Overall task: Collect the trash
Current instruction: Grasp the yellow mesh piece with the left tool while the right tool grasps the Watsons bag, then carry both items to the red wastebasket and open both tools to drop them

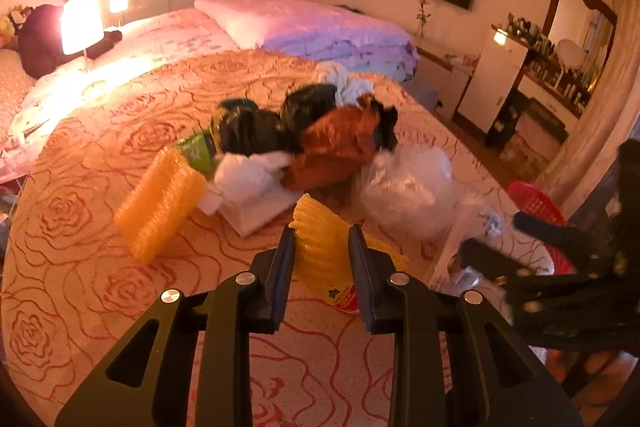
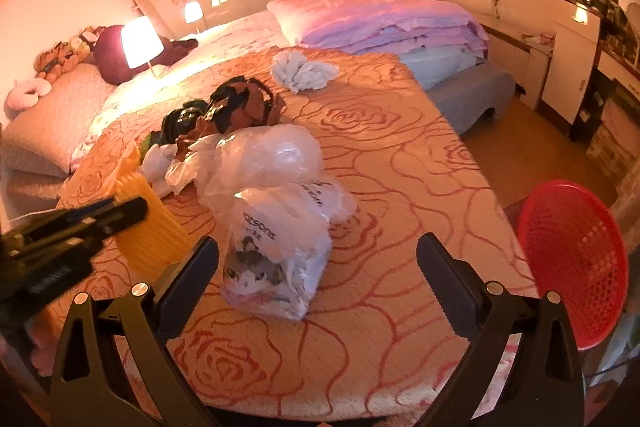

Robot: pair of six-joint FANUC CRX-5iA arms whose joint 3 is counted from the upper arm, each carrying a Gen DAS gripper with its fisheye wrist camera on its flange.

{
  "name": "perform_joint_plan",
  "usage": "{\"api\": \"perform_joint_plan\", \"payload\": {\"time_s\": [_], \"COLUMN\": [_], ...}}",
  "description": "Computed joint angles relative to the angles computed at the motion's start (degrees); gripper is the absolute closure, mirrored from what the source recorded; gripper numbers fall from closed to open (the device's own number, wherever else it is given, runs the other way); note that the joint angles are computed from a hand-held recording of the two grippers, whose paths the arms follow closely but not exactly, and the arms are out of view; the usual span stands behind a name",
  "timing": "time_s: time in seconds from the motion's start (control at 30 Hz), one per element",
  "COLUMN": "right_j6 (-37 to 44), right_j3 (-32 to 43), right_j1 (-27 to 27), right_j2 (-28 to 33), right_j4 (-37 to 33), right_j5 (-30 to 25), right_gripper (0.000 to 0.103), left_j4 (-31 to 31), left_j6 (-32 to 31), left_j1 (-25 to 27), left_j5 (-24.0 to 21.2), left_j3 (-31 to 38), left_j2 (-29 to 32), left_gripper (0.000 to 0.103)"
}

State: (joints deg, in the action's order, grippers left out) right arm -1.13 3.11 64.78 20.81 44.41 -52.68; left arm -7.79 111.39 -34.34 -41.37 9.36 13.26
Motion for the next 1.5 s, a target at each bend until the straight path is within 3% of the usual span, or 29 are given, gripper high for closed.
{"api": "perform_joint_plan", "payload": {"time_s": [0.1, 0.33, 0.43, 1.07, 1.5], "right_j6": [2.0, 7.0, 6.6, -7.1, -13.1], "right_j3": [1.9, 2.5, 1.7, -8.2, -13.8], "right_j1": [-0.4, -0.6, 0.0, 1.0, 1.2], "right_j2": [1.5, 1.8, 1.1, -7.2, -12.6], "right_j4": [-1.6, -5.5, -4.2, 6.6, 9.6], "right_j5": [0.1, 2.6, 1.9, -5.0, -12.2], "right_gripper": [0.009, 0.048, 0.053, 0.055, 0.055], "left_j4": [0.0, 0.2, 0.1, 1.8, 6.0], "left_j6": [0.1, 0.2, 0.1, -2.4, -11.7], "left_j1": [0.3, 0.5, 0.6, -1.1, -4.1], "left_j5": [-0.3, -0.1, 0.2, 3.5, 3.5], "left_j3": [0.3, 0.2, 0.0, 0.9, 9.1], "left_j2": [0.1, 0.2, 0.0, 0.0, 6.1], "left_gripper": [0.077, 0.077, 0.077, 0.077, 0.077]}}
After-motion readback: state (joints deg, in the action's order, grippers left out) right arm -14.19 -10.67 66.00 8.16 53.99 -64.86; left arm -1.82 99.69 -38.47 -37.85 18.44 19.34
